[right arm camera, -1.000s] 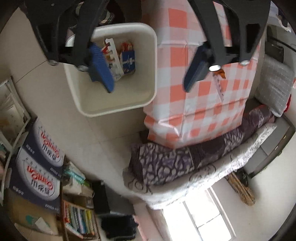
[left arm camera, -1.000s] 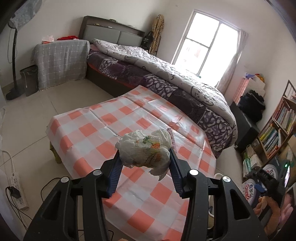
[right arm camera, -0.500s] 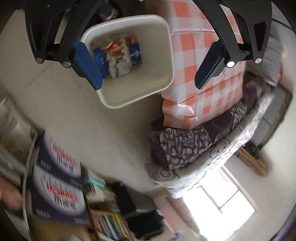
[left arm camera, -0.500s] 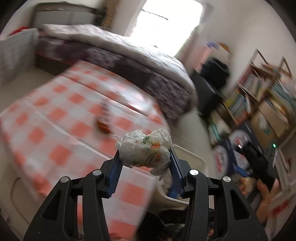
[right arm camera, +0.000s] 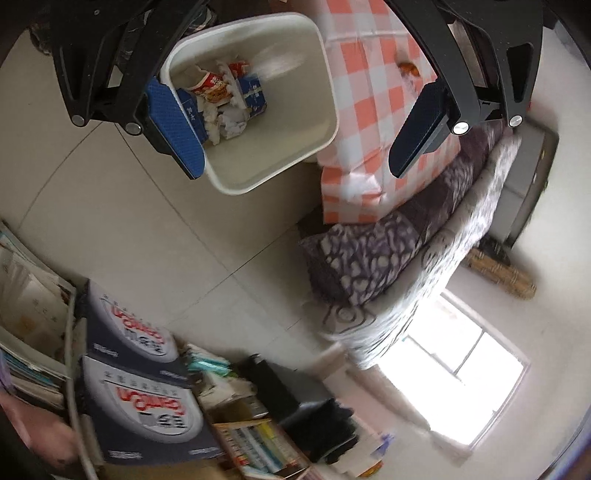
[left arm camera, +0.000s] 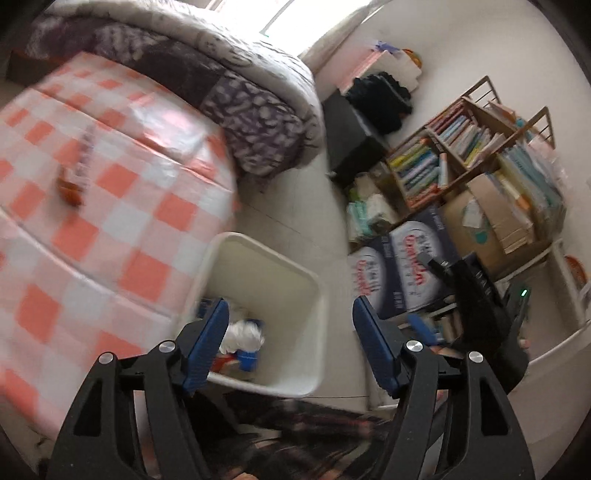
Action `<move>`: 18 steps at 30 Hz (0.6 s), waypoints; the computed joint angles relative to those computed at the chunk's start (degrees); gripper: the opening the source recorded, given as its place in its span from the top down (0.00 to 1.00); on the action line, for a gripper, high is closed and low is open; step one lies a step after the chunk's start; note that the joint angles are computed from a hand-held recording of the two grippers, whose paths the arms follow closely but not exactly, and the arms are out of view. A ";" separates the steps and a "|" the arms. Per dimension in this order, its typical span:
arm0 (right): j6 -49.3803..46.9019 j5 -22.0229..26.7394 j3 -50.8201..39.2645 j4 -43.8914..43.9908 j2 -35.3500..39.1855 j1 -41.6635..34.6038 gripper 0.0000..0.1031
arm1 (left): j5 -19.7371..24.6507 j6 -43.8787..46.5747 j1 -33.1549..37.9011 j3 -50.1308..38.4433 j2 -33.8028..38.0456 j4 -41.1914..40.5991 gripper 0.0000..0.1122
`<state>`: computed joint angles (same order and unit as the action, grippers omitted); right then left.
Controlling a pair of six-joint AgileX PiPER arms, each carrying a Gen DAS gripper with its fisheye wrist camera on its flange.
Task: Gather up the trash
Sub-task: 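Carry the tissue bundle over the white bin and open the left gripper, then grasp the orange cloth piece with the left gripper and lift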
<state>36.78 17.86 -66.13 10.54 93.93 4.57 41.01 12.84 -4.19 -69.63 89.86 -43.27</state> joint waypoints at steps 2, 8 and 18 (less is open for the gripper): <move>-1.39 0.42 -0.72 0.17 0.35 1.50 0.07 | 0.19 -1.85 2.61 2.20 -3.20 5.26 0.38; -4.45 4.63 -6.16 -0.72 1.28 9.25 0.07 | -1.72 -9.67 12.13 9.74 -10.97 22.51 0.38; -4.85 19.07 -36.44 -11.62 17.40 21.30 0.07 | -3.84 -25.17 18.93 1.34 4.83 33.98 0.38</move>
<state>31.92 36.92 -102.57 -1.08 111.33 25.87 37.17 -12.33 14.74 -68.29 94.69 -9.28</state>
